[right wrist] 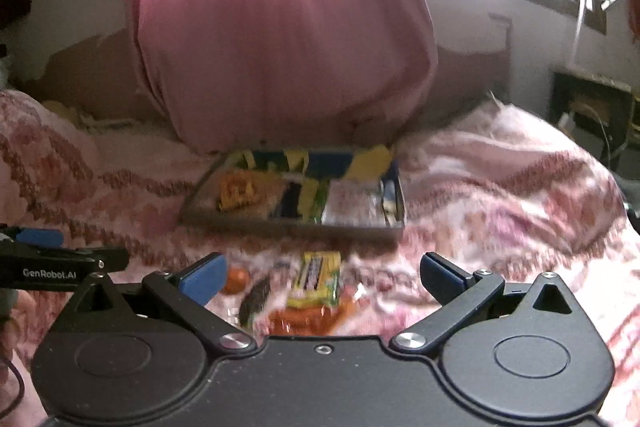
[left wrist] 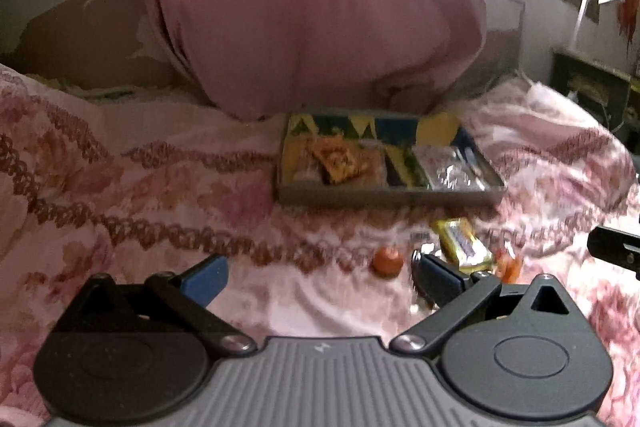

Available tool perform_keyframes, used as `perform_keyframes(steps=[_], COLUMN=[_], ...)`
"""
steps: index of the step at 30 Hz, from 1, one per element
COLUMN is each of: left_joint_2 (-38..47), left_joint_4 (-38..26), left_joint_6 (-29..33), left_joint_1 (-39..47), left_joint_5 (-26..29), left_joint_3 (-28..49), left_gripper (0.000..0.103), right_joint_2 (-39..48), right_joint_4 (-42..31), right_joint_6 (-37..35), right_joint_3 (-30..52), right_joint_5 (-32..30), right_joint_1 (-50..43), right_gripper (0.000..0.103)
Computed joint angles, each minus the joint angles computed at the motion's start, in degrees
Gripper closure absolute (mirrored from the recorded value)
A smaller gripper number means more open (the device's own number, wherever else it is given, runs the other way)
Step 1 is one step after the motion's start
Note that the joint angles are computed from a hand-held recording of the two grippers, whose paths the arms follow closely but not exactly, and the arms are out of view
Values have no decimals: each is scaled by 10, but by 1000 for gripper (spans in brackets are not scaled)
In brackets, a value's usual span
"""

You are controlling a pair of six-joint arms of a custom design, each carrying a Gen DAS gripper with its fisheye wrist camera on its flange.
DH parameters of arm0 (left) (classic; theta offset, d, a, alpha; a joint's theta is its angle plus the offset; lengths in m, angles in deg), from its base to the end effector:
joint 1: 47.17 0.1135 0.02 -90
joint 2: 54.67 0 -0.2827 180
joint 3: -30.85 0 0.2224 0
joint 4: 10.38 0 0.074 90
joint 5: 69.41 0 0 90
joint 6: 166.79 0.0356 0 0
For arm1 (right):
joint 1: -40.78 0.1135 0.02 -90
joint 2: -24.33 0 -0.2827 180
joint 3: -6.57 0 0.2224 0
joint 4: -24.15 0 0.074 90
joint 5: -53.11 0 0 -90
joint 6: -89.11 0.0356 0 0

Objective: Organize snacks
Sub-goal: 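Withdraw both tools from the tray toward the remaining snacks, then lower the right tool toward the yellow snack bar while the left tool approaches the mandarin orange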

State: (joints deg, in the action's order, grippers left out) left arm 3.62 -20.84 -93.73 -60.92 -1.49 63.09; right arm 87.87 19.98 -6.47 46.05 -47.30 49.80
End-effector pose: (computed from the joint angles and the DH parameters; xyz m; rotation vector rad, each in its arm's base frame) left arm 0.1559 -0.0244 0.1927 -0.2707 2.1400 0.1176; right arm 0.1898 0.0366 0.2244 -0.3729 2.0282 0.2245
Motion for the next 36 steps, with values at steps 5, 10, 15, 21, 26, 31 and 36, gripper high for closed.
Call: perform_keyframes(steps=[5,10,15,21,26,31,36], left_joint_2=[-3,32,66,96,122,142,171], left_joint_4=[-24,-21,-20,-29,-35,-32,-29], left_joint_6=[-8,2,5,11,17,20,24], left_joint_1=[-14,-30,-38,-34,-25,-10,21], left_joint_5=[-3,-5,-6,3,16,35,67], left_joint_3=[-3,1,10,24,37,44,59], left_gripper=[0,0,0,0,0,0,0], right_joint_2=[3,18,44,70,84,102,119], right_joint_4=[-46,-49,-50,-56,-66,-73,-72], right_joint_6=[1,-11,-8,1,2,6,-1], right_joint_3=[-7,-13,-6,4,14,26,37], right_joint_5=[50,77,79,72,64,56,54], right_joint_1=[28,48,45,35,29,24,23], right_gripper=[1,1,1,1,1,1,1])
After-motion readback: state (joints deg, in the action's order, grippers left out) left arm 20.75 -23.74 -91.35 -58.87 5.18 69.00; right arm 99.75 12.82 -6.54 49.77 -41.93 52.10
